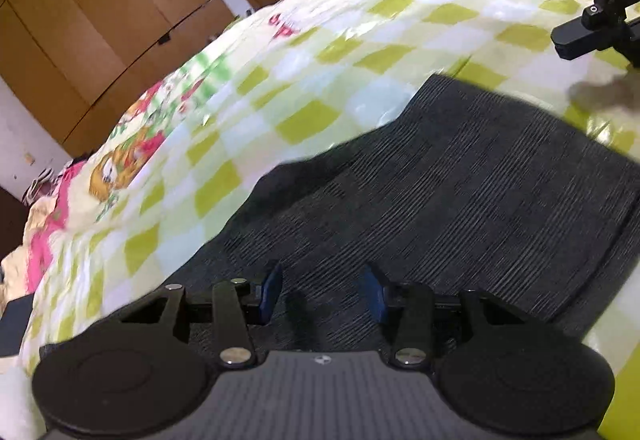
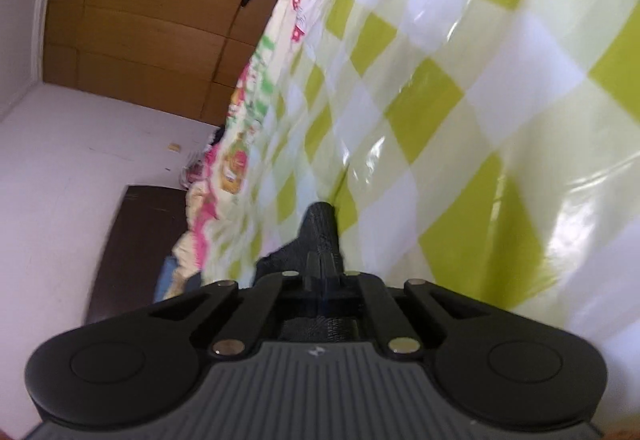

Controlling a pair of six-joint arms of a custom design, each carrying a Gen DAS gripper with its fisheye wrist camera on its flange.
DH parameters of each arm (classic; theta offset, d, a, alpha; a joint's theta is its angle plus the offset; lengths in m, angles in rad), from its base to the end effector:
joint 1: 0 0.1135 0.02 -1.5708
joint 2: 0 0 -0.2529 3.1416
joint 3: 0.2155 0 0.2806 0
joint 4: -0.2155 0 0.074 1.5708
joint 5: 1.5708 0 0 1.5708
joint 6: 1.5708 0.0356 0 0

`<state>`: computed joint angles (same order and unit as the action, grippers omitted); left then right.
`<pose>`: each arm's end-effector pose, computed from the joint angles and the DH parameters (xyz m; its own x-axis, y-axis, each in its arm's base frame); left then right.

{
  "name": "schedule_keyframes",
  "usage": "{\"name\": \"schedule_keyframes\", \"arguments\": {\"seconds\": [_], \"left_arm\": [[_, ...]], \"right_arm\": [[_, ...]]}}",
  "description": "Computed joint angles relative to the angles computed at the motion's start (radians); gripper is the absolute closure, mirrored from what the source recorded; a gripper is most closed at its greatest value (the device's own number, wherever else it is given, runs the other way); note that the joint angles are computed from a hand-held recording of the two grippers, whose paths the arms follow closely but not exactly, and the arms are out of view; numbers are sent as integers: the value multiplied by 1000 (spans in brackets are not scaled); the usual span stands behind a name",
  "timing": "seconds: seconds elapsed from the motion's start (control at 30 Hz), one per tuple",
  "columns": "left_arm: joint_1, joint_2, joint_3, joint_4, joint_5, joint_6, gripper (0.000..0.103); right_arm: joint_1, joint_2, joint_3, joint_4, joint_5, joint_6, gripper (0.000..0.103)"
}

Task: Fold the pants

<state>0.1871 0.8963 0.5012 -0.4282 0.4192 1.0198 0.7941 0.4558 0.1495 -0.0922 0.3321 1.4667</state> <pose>0.2096 0.0249 0.1828 -0.2904 0.7371 -0.6102 0.6673 0.6130 0.4229 0.1285 0.1142 0.1576 -0.4894 0.8434 -0.2216 0.2223 0.3664 0.9035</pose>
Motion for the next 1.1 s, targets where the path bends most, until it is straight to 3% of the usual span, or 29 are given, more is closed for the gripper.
{"name": "schedule_keyframes", "arguments": {"seconds": [0.1, 0.23, 0.33, 0.47, 0.57, 0.6, 0.73, 0.83, 0.9, 1.1], "left_arm": [[23, 10, 48, -74, 43, 31, 44], [72, 18, 75, -94, 73, 63, 44], [94, 59, 102, -98, 81, 57, 44], [113, 84, 111, -92, 101, 58, 44], [125, 113, 118, -82, 116, 54, 44], [128, 118, 121, -79, 113, 57, 44], [189, 169, 170, -98, 151, 86, 44], [205, 207, 184, -99, 150, 88, 44], [207, 206, 173, -92, 144, 93, 44], [212, 205, 175, -117, 159, 109, 44]], "right_arm": [[-5, 47, 22, 5, -69, -47, 92], [-55, 255, 84, 98, -217, -121, 72], [-105, 341, 124, 104, -339, -172, 72], [-169, 417, 184, 103, -478, -243, 64], [-205, 574, 230, 216, -579, -252, 63], [-208, 592, 252, 195, -595, -272, 64], [-222, 453, 236, 17, -573, -303, 65], [-224, 420, 228, -36, -567, -302, 66], [-228, 470, 238, 12, -588, -316, 65], [-249, 759, 261, 436, -647, -260, 62]]}}
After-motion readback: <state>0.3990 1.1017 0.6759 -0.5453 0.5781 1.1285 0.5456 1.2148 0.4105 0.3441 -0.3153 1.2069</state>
